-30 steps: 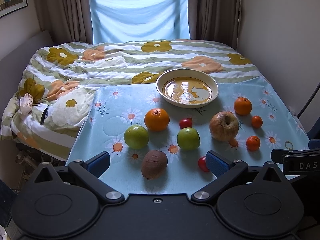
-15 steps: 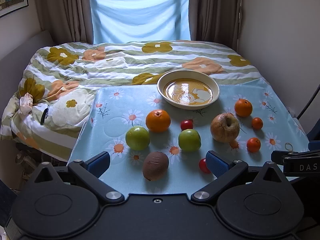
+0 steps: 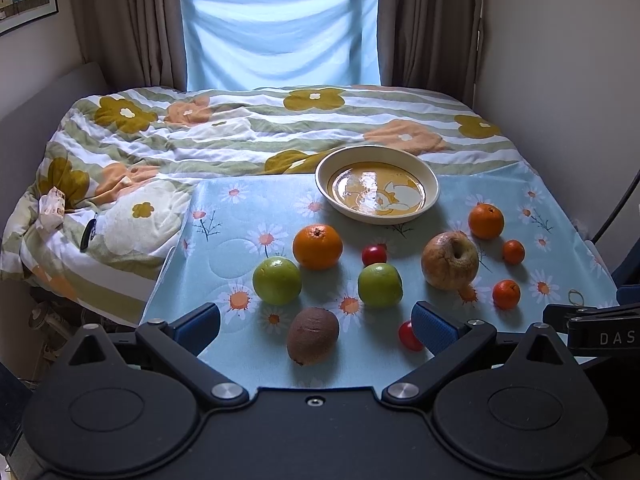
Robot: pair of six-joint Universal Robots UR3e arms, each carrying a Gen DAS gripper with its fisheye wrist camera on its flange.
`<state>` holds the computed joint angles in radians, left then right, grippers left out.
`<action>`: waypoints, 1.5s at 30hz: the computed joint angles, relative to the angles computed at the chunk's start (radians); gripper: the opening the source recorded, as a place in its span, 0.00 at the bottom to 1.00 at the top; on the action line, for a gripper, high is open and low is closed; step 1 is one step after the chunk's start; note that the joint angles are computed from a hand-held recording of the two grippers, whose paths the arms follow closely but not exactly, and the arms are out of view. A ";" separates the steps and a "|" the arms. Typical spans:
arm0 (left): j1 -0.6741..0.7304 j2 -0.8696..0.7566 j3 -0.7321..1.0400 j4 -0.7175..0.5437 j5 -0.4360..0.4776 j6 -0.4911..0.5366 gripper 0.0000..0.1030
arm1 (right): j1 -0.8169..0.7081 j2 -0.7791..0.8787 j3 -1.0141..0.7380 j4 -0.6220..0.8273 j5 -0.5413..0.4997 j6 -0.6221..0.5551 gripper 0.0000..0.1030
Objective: Organize fruits
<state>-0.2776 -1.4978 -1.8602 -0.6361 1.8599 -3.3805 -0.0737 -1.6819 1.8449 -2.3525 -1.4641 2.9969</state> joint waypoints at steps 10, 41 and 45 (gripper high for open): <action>0.038 0.032 -0.028 0.011 -0.052 0.019 1.00 | -0.005 -0.005 -0.002 0.002 0.023 0.000 1.00; 0.081 -0.315 -0.188 0.487 -0.026 0.084 0.96 | -0.076 0.506 -0.118 -0.352 0.310 -0.318 1.00; 0.087 -0.378 -0.160 0.504 -0.025 0.084 0.85 | -0.085 0.568 -0.151 -0.367 0.345 -0.355 1.00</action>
